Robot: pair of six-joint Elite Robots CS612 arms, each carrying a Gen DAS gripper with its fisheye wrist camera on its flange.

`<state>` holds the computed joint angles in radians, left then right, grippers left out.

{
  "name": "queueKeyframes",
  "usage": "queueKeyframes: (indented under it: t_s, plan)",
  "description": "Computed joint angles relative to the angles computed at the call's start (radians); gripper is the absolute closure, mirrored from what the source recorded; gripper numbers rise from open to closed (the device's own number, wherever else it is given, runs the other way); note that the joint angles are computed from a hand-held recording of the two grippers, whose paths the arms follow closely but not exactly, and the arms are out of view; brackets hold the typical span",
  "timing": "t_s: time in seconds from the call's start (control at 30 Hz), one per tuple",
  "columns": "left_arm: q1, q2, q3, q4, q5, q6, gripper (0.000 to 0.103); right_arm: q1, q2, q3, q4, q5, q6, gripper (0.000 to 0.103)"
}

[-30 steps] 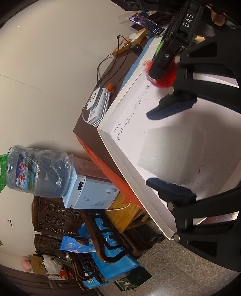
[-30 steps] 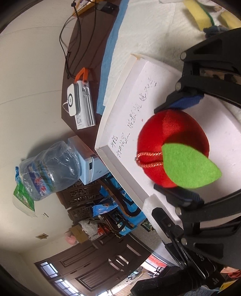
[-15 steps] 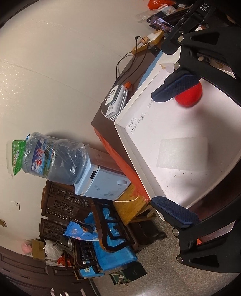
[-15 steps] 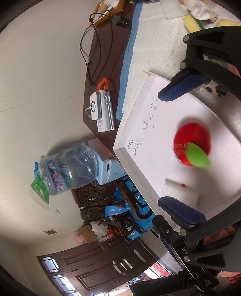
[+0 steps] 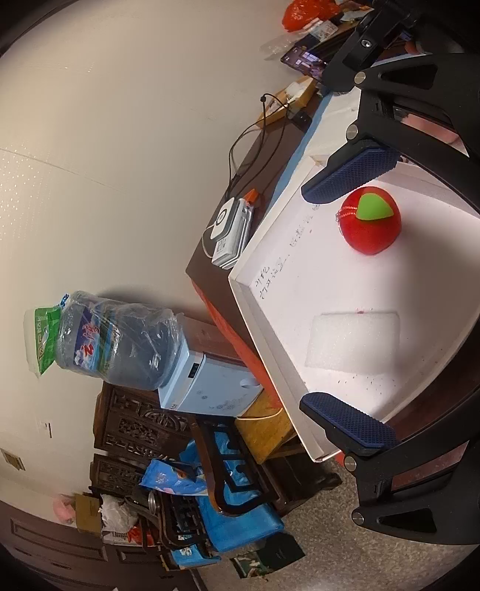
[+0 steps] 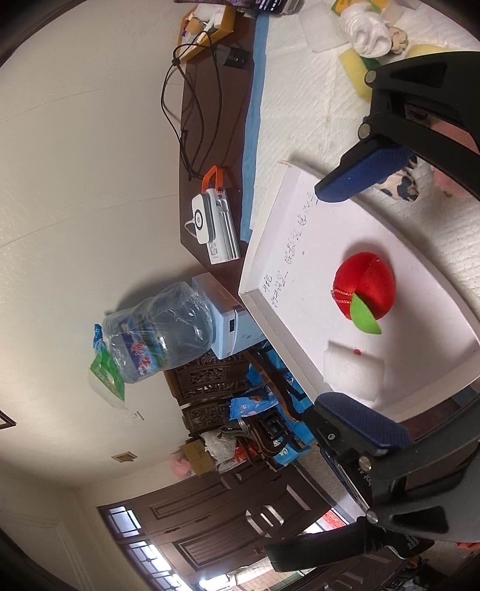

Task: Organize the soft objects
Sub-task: 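Open the left tool releasing the foam block while the right tool releases the apple, then move the left tool to the pink pompom ball and grasp it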

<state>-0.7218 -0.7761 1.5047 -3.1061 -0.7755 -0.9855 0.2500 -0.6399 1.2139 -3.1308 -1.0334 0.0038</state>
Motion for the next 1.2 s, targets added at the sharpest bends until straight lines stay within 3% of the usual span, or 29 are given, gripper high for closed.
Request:
queueKeyframes:
  t_s: [0.2, 0.47, 0.67, 0.87, 1.03, 1.2]
  plan:
    - [-0.012, 0.023, -0.037, -0.024, -0.051, 0.105, 0.0, -0.026, -0.011, 0.039, -0.054, -0.012, 0.052, 0.0]
    - [-0.029, 0.064, -0.109, -0.028, -0.13, 0.249, 0.0, -0.075, -0.033, 0.118, -0.112, -0.107, 0.112, 0.0]
    - [-0.038, 0.088, -0.15, -0.031, -0.189, 0.34, 0.0, -0.12, -0.058, 0.189, -0.171, -0.268, 0.143, 0.0]
    - [-0.04, 0.106, -0.184, -0.015, -0.263, 0.423, 0.0, -0.164, -0.056, 0.221, -0.208, -0.427, 0.275, 0.0]
    - [-0.044, 0.124, -0.226, 0.031, -0.373, 0.528, 0.0, -0.177, -0.049, 0.233, -0.192, -0.468, 0.312, 0.0]
    - [-0.054, 0.162, -0.316, 0.171, -0.433, 0.587, 0.0, -0.186, -0.05, 0.235, -0.179, -0.426, 0.328, 0.0]
